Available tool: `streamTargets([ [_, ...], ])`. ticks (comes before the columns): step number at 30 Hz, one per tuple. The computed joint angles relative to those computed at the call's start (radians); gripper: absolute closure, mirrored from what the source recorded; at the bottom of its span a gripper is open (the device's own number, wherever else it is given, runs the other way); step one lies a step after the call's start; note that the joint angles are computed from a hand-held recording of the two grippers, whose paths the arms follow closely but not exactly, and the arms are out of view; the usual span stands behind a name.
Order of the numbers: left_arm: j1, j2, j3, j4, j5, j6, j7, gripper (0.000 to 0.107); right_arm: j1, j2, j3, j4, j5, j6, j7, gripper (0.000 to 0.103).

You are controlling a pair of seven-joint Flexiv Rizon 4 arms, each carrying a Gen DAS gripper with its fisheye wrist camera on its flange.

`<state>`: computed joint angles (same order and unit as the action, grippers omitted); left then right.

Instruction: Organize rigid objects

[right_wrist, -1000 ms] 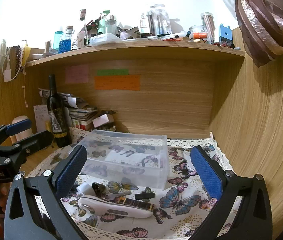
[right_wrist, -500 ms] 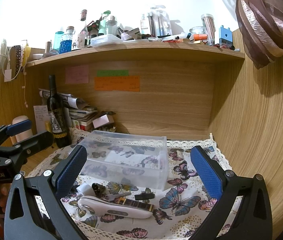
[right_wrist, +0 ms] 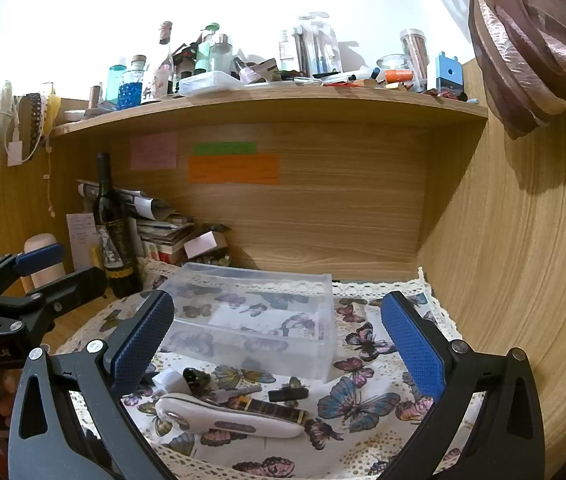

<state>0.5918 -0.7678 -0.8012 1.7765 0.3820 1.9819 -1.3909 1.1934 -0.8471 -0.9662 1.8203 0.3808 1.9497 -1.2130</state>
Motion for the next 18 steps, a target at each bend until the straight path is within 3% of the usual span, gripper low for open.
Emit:
streamTargets([
  [12,0.052,-0.049,-0.075,-0.009,-0.036,-0.077,0.065,0.004,-0.085,0.038,0.111,-0.019,-0.036,0.018,-0.029,0.000],
  [16,0.035,-0.033,-0.028,-0.012,-0.126,-0.126,0.093,0.023,-0.105,0.028,0.136,-0.035,-0.044,-0.004,-0.056,0.006],
  [18,0.030,-0.030,-0.008,-0.013,-0.171,-0.153,0.111,0.024,-0.138,0.040,0.179,-0.043,-0.077,-0.024,-0.065,0.011],
])
